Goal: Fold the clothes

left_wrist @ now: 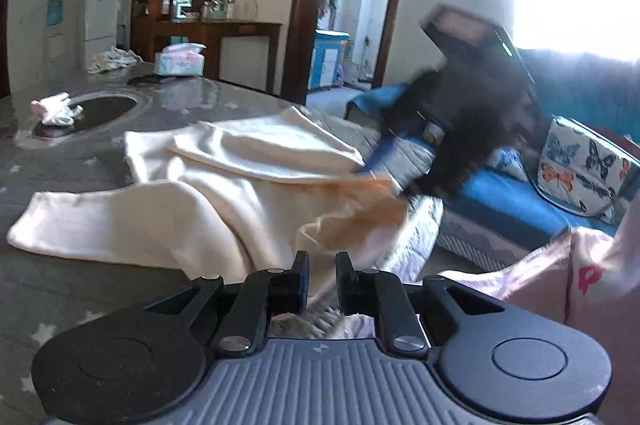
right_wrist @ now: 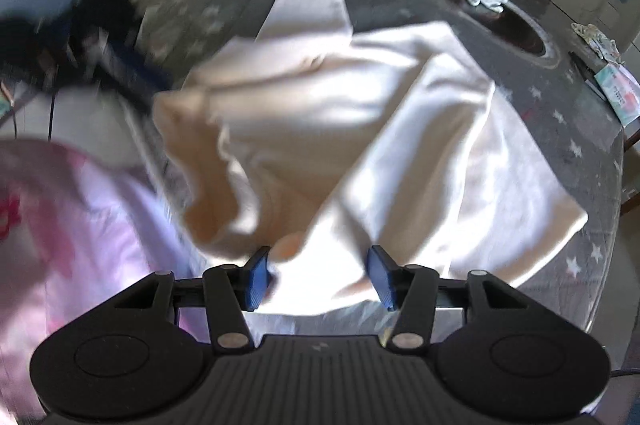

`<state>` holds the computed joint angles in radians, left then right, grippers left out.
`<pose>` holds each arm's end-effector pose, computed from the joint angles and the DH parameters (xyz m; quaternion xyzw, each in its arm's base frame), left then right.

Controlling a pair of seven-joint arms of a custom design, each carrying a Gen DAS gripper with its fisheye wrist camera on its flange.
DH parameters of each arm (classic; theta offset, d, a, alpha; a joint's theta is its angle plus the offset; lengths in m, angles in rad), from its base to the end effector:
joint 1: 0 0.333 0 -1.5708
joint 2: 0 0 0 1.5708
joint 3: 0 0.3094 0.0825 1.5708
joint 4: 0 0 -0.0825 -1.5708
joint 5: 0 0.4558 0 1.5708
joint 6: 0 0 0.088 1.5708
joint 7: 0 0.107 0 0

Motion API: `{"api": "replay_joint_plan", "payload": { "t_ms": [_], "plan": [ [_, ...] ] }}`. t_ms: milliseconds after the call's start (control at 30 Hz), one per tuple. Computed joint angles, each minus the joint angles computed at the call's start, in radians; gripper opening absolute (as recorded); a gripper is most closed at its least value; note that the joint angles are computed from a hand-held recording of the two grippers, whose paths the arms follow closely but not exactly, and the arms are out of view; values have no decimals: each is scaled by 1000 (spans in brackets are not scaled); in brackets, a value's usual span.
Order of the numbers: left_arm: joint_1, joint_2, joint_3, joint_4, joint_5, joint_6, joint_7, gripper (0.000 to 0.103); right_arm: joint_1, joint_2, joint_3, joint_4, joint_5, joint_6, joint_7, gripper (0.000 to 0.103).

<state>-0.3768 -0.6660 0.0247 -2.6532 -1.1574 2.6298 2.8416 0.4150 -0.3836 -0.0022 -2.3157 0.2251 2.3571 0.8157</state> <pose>0.4326 -0.1355 0.4717 -0.3471 0.8015 -0.4732 0.1149 0.4941 0.2196 0.5060 -0.9394 0.2541 -0.1166 0.1982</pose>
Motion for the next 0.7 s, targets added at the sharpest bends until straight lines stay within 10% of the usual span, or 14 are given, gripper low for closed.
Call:
{"api": "replay_joint_plan", "payload": {
  "t_ms": [267,700],
  "plan": [
    [1,54,0,56,-54,67,-6,31,11,-61,-26,-27,44,7,-10,63],
    [42,356,-79,309,-159,118,-120,64,6,56,-60,-1,218,251,115,91]
  ]
}}
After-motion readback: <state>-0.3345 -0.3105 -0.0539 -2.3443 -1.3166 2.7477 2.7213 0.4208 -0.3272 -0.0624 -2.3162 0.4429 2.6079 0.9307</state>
